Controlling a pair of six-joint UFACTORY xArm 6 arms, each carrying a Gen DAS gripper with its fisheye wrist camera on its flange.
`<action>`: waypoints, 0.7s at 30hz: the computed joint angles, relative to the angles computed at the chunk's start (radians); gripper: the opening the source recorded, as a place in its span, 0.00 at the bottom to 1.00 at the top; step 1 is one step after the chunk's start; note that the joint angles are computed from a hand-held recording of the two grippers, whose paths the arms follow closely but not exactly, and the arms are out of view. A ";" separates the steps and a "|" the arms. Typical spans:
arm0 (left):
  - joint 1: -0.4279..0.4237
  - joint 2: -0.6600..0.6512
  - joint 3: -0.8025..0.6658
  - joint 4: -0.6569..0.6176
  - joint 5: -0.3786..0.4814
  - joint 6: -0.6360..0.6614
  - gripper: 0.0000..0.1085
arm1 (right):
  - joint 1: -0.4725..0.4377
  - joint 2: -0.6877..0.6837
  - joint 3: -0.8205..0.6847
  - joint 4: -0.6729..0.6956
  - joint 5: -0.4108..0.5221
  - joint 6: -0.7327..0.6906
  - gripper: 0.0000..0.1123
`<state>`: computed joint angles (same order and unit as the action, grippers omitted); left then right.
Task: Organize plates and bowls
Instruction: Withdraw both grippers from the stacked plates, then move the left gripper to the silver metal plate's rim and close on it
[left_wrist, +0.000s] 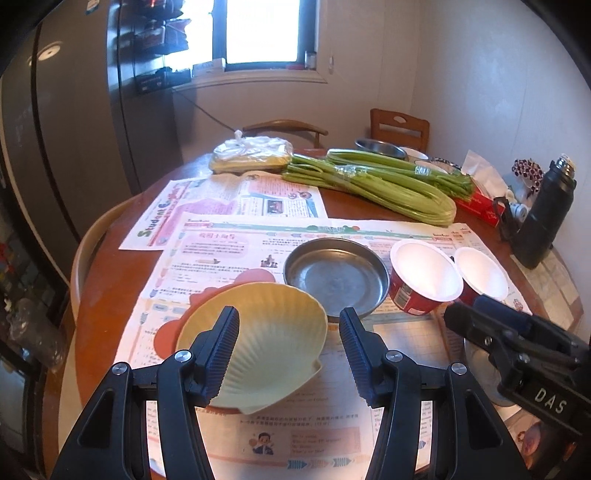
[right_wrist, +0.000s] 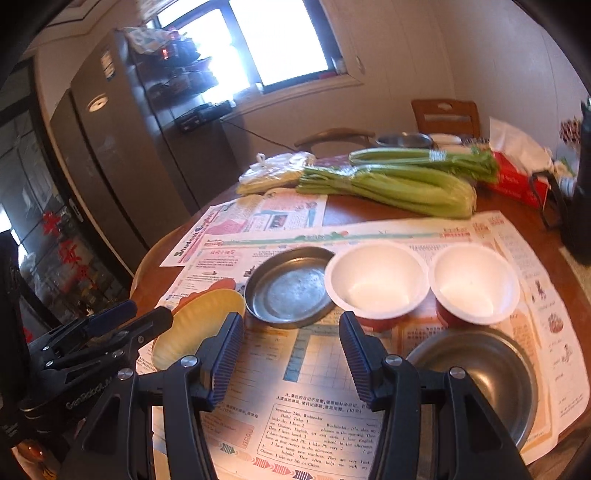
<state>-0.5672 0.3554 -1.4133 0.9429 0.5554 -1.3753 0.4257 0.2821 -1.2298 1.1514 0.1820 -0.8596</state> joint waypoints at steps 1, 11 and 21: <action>0.002 0.003 -0.002 -0.005 -0.003 0.002 0.53 | -0.003 0.004 -0.002 0.003 0.006 0.002 0.48; 0.021 0.026 0.001 -0.092 -0.060 0.073 0.53 | -0.006 0.036 -0.019 -0.028 0.035 0.065 0.48; 0.075 0.072 -0.041 -0.237 -0.083 0.250 0.53 | -0.008 0.083 -0.051 -0.060 0.041 0.149 0.48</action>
<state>-0.4924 0.4277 -1.4540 0.7059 0.4726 -1.1248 0.4175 0.3650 -1.2804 1.0916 0.2227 -0.7104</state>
